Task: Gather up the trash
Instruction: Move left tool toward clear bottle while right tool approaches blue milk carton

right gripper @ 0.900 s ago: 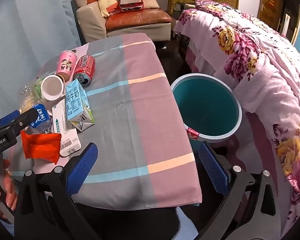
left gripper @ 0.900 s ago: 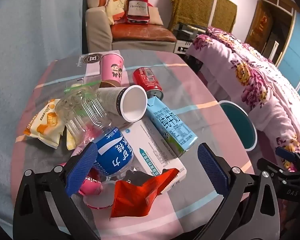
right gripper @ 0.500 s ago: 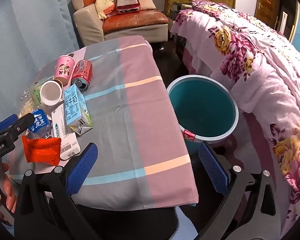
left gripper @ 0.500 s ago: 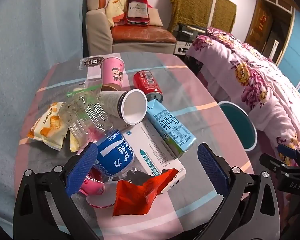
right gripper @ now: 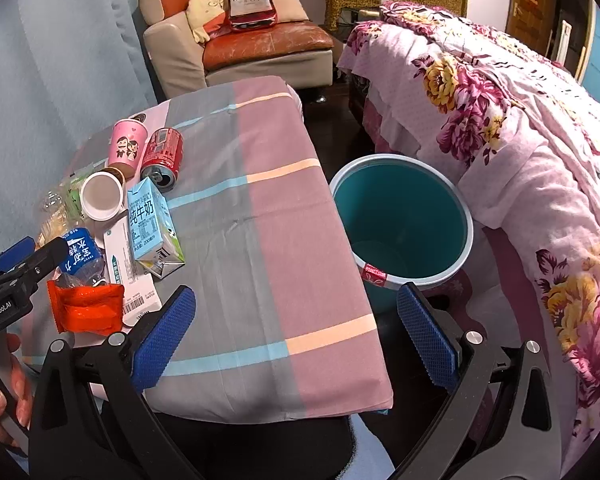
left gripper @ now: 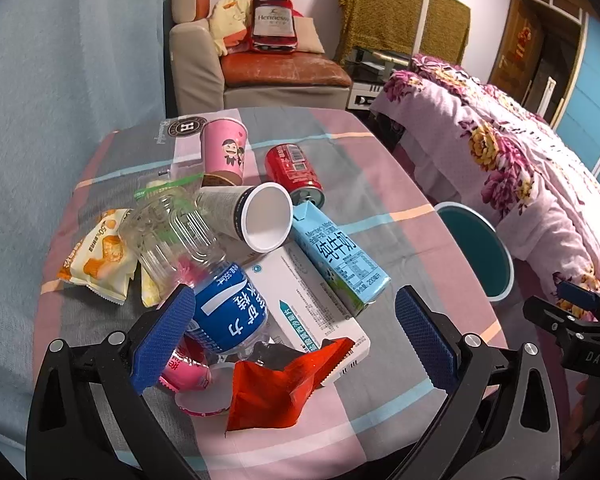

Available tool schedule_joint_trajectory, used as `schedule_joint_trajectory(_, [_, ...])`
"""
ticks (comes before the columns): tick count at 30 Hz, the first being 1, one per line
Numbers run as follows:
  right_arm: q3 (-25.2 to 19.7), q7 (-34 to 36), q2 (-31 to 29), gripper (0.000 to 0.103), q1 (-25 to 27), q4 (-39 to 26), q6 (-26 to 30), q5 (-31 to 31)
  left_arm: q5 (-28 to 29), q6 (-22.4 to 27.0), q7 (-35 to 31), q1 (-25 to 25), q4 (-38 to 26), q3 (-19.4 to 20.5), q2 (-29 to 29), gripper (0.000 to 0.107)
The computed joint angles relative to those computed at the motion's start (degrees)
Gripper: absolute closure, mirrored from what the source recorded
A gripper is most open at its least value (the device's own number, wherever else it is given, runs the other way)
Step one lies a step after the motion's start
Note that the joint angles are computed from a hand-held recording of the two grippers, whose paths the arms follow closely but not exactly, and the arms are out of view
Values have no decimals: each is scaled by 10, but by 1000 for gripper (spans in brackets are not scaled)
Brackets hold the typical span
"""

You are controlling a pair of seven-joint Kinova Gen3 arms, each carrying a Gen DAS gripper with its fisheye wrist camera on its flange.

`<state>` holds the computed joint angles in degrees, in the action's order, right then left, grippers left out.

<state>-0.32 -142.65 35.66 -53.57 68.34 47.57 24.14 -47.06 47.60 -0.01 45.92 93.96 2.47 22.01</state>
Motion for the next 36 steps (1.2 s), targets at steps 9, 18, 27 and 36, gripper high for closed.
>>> schedule_joint_trajectory(9, [-3,7,2,6,5,-8,5,-6,9,-4,-3,-8,5,-1,-5,7])
schedule_joint_trajectory(18, [-4,15,4,6,7,-21,15,-14,10,3,-7,-13,8,2,-10,7])
schedule_joint_trajectory(27, [-7,23,6,6,13,-29,19,-23,11,9,2,-15,13,5,-13,7])
schedule_joint_trajectory(36, [-12,48,14,6,23,-48,25,-40,15,18,9,-21,16,7,-15,7])
